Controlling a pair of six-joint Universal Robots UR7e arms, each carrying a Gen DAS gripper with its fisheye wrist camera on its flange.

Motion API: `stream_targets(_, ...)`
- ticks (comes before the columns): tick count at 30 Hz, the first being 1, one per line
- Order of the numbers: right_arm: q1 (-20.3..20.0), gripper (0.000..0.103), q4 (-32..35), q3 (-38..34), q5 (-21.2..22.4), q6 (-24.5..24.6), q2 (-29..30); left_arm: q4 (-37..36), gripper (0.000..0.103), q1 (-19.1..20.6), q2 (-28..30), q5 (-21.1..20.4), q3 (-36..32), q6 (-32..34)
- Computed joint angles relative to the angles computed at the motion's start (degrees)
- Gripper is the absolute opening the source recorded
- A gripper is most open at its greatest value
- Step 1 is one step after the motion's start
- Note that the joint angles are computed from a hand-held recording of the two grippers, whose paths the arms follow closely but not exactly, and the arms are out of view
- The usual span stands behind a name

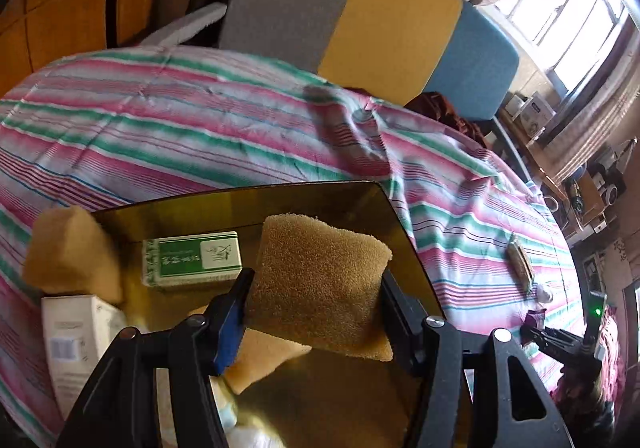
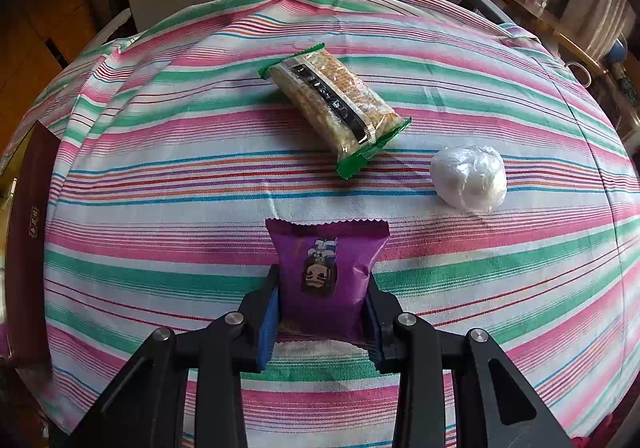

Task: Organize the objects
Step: 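Carry the small yellow sponge into the gold tray and open the left gripper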

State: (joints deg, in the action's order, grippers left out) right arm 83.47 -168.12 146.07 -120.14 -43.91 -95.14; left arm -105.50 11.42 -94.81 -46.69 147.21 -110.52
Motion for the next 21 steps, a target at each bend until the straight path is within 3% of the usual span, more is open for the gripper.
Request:
stream_targets(2,0.16,0.037,0.02,-0.07,-0.08,0.16,0.19,-4.54,0.061,3.21,1.27,0.57,0.50,2.78)
stream_targets(10,-0.16,0.038,-0.03,-0.32,0.10,-0.29,0.49,-8.90,0.065,12.66,7.51,1.75,-2.07,10.56)
stream_targets(15,-0.12,0.038,-0.51,-0.30,0.10,-0.15,0.97,-6.75,0.074,12.50,7.83,1.60,-2.65,9.52)
stream_targets(21,-0.17,0.038,-1.17,-0.54,0.08,-0.47,1.68,3.43,0.075,6.89,6.17,0.67,-3.59,3.28)
